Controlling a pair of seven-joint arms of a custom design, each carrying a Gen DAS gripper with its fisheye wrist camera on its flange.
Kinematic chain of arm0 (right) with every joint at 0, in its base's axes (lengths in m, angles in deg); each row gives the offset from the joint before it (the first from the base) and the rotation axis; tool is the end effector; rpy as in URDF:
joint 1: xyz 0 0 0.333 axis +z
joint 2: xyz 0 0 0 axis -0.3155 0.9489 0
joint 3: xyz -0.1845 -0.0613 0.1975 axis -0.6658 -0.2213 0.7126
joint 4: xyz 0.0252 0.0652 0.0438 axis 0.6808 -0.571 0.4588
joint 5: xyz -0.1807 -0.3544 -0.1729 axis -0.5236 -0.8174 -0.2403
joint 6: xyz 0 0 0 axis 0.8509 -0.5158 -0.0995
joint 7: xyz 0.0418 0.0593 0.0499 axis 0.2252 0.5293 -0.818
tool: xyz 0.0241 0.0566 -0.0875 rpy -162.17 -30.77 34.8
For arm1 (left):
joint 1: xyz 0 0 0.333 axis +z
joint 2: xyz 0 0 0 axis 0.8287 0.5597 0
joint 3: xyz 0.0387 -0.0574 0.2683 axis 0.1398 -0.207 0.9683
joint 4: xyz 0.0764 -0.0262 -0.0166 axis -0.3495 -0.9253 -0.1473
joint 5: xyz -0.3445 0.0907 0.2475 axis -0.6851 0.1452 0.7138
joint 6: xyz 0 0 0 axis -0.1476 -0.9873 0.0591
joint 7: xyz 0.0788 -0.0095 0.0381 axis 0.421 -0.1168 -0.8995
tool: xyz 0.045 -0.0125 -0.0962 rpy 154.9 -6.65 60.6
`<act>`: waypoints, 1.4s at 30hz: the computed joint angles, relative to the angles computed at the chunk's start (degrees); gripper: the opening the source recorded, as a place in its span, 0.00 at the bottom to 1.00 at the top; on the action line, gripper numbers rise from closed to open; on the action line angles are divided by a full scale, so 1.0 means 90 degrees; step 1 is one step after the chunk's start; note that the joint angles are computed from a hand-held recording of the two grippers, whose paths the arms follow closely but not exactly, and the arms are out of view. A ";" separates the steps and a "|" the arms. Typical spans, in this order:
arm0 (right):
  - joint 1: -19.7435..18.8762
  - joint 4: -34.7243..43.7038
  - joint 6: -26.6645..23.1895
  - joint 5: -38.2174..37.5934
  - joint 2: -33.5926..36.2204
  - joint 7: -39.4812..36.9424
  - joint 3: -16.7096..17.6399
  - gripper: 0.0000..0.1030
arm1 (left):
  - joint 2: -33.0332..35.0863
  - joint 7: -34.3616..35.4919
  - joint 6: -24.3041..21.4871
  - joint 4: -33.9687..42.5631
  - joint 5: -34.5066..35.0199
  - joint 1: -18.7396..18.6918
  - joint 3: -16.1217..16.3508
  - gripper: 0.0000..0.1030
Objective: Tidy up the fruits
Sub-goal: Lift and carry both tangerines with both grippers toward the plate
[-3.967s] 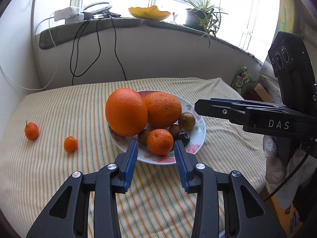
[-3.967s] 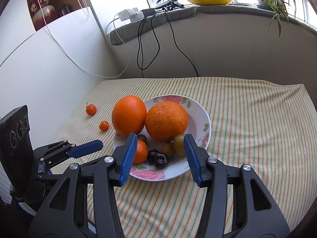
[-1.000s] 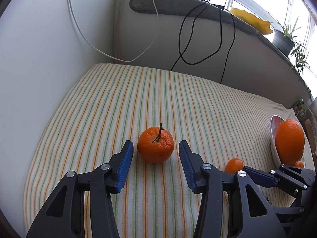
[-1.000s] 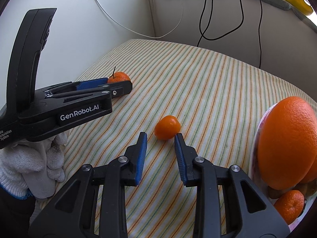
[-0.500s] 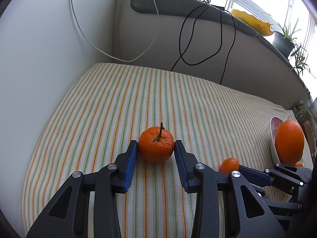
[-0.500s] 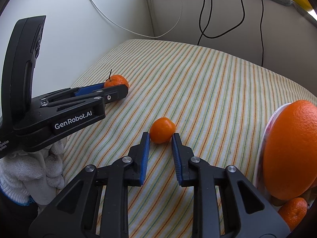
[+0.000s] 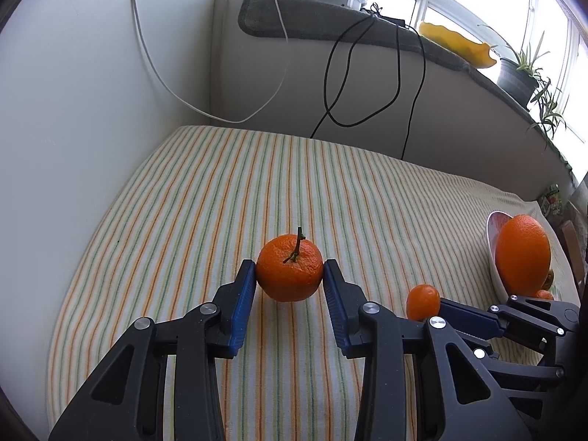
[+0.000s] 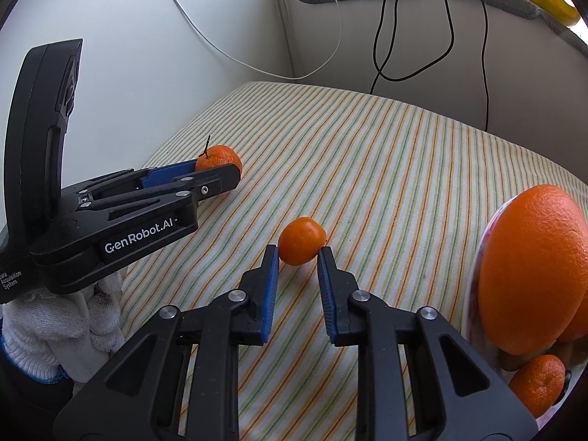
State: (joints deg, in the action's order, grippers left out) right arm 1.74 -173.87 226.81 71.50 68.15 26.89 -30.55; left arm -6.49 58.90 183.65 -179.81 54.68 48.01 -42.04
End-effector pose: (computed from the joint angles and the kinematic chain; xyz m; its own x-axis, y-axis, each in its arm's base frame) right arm 0.6157 0.3237 0.2989 0.7108 -0.6860 -0.1556 -0.6229 -0.5111 -0.5923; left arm 0.5662 -0.1956 0.3008 0.2608 -0.9519 0.1605 -0.6667 -0.2979 -0.6832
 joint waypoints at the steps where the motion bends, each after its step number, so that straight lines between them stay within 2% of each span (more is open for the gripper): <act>1: -0.0021 -0.0040 -0.0004 0.0031 -0.0040 -0.0042 0.0015 0.22 | -0.0035 -0.0027 -0.0019 -0.0024 0.0026 -0.0012 -0.0004 0.35; 9: -0.0233 -0.0408 -0.0157 0.0602 -0.0432 -0.0598 0.0127 0.22 | -0.0342 -0.0275 -0.0168 -0.0206 0.0284 -0.0047 -0.0137 0.35; 20: -0.0309 -0.0940 -0.0318 0.1465 -0.1068 -0.1380 0.0079 0.22 | -0.0594 -0.0417 -0.0355 -0.0232 0.0530 -0.0140 -0.0376 0.35; 33: -0.0428 -0.1441 -0.0578 0.2319 -0.1664 -0.2146 -0.0189 0.22 | -0.0597 -0.0499 -0.0393 -0.0116 0.0623 -0.0329 -0.0520 0.35; 42: -0.0577 -0.1952 -0.0672 0.2925 -0.2182 -0.2553 -0.0484 0.22 | -0.0463 -0.0933 -0.0296 0.0057 0.0948 -0.0534 -0.0592 0.35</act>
State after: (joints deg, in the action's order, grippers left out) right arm -3.45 -191.44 220.76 97.82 48.51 3.91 -34.90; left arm -10.66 50.50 180.99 -179.30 63.21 43.21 -47.37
